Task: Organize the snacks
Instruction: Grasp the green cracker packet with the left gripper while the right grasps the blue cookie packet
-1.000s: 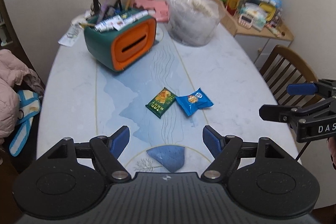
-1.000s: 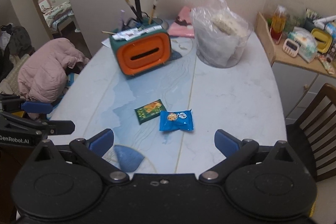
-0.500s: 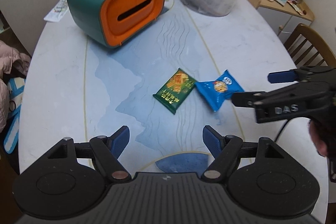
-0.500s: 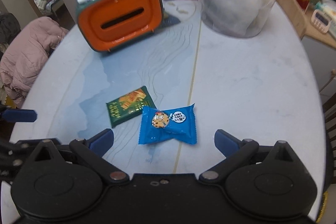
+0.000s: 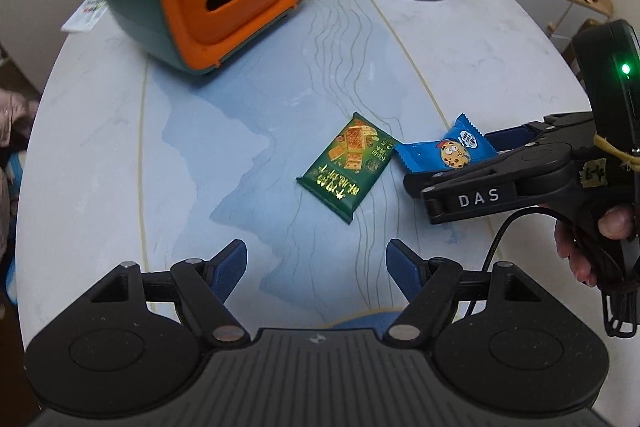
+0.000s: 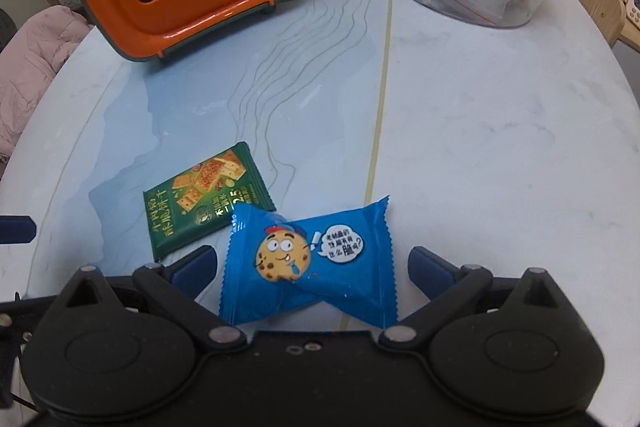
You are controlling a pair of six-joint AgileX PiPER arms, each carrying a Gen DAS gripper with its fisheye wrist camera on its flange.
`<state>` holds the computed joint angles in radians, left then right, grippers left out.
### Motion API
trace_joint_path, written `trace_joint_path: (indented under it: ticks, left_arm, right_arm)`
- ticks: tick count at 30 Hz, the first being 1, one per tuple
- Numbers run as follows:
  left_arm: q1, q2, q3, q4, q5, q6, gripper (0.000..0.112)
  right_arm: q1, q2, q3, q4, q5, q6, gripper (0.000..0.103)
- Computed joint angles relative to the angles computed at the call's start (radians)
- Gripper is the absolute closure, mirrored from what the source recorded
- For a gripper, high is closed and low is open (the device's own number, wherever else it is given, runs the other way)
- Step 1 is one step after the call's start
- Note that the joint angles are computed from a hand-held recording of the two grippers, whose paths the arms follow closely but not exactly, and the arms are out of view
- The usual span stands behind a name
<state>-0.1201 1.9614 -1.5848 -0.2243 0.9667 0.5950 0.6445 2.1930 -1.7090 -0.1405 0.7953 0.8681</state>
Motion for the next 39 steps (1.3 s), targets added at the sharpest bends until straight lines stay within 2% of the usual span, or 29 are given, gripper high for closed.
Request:
trace_joint_path:
  ticks: [3, 6, 8, 12, 15, 20, 27, 29, 35, 39]
  left_arm:
    - [-0.025, 0.018, -0.003, 0.022, -0.036, 0.013, 0.036]
    - [-0.041, 0.043, -0.018, 0.026, -0.055, 0.026, 0.036]
    - [-0.051, 0.058, -0.025, 0.026, -0.065, 0.036, 0.036]
    - [-0.076, 0.092, -0.039, 0.039, -0.094, 0.04, 0.036]
    - [-0.096, 0.122, -0.051, 0.056, -0.126, 0.034, 0.036]
    - [-0.122, 0.175, -0.101, 0.061, -0.138, 0.032, 0.036]
    - [-0.133, 0.242, -0.185, 0.033, -0.089, 0.009, 0.037]
    - [-0.134, 0.256, -0.205, 0.034, -0.071, -0.013, 0.044]
    - [-0.14, 0.226, -0.156, 0.025, -0.12, -0.026, 0.066]
    - [-0.155, 0.192, -0.099, 0.056, -0.16, -0.086, 0.069]
  right_arm:
    - [0.006, 0.007, 0.0, -0.014, -0.01, 0.007, 0.006]
    - [0.011, 0.011, -0.008, -0.032, -0.018, 0.0, 0.021]
    - [0.017, 0.006, -0.011, -0.035, -0.009, -0.002, 0.025]
    - [0.02, -0.014, 0.002, -0.052, 0.002, -0.008, 0.041]
    - [0.008, -0.03, 0.021, -0.061, 0.027, 0.002, 0.043]
    - [-0.017, -0.104, 0.151, -0.059, -0.018, 0.009, 0.045]
    - [-0.032, -0.159, 0.242, -0.029, -0.069, 0.0, 0.045]
    - [-0.028, -0.167, 0.251, -0.031, -0.074, 0.004, 0.045]
    - [-0.012, -0.173, 0.256, -0.037, -0.067, 0.017, 0.045]
    - [-0.002, -0.179, 0.253, -0.056, -0.055, 0.046, 0.045]
